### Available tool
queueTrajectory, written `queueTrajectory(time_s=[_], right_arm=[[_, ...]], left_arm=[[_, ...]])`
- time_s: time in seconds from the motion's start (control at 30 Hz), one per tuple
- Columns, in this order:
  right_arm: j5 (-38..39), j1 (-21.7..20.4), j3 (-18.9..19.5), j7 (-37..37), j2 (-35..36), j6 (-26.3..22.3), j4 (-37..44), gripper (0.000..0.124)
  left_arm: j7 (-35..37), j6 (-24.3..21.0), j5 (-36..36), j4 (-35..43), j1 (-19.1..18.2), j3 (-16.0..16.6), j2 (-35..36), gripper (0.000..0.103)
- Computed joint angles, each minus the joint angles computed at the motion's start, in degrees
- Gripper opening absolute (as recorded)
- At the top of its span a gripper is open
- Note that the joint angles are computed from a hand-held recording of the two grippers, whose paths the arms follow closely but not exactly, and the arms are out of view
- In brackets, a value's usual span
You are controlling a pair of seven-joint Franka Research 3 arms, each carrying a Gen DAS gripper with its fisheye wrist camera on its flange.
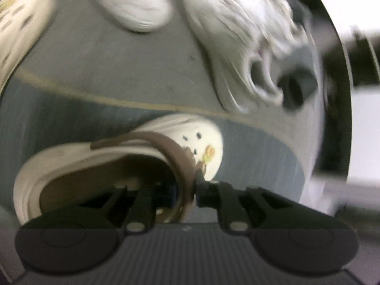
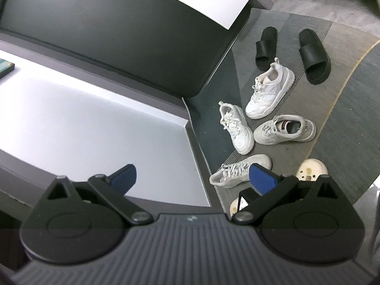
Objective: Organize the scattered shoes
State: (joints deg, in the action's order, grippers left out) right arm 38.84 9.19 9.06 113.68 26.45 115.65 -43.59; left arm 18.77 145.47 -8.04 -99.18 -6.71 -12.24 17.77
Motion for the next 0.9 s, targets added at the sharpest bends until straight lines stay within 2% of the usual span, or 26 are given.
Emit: queueTrajectory(time_s=[0.1,0.2,0.43,0.47,0.57,0.6,0.63,0.7,0.8,0.9], right_arm=[[0.97,-0.34,0.43,-1.66,-0.92,-0.54,-1.24,0.103],[0.84,-0.12,0.17,-1.92,-0.48,-0.69,-0.54,0.103],[-1.18,0.1,-0.45,-1.34,0.36,-1.08,0.68,0.103],[-1.42,0.11,-0.48,-1.38,0.51,-1.14,0.87,0.103],[-2.09,0.15,-0.59,-1.23,0.87,-1.08,1.38,0.103],[-2.44,0.16,-0.73,-1.17,0.91,-0.91,1.43,0.103],[-2.65,0.16,-0.76,-1.2,0.92,-0.72,1.45,0.103],[-3.24,0.18,-0.77,-1.69,1.42,-1.15,2.39,0.103],[-4.7,0.25,-0.83,-3.17,2.27,-2.65,4.17,0.103],[-5.47,0.32,-1.1,-3.65,1.42,-2.64,2.67,0.103]], left_arm=[[-12.59,6.24,4.04,-5.9,-2.88,2.57,-3.4,0.016],[-19.9,6.33,8.83,-6.6,-4.43,3.29,-3.47,0.016],[-18.56,3.02,12.96,-5.21,-3.81,2.24,-1.8,0.02],[-16.86,1.11,13.34,-3.96,-3.71,1.92,-1.33,0.022],[-9.99,-4.35,12.26,-0.35,-3.02,0.57,0.09,0.044],[-9.15,-5.81,12.27,0.33,-3.17,0.56,0.17,0.056],[-6.19,-10.47,12.93,2.74,-3.46,0.27,0.69,0.07],[-0.7,-19.93,14.55,8.21,-4.42,-0.01,2.21,0.074],[4.43,-26.84,16.29,12.28,-5.74,0.08,2.42,0.077],[10.25,-33.51,18.15,16.13,-6.99,-0.08,0.8,0.083]])
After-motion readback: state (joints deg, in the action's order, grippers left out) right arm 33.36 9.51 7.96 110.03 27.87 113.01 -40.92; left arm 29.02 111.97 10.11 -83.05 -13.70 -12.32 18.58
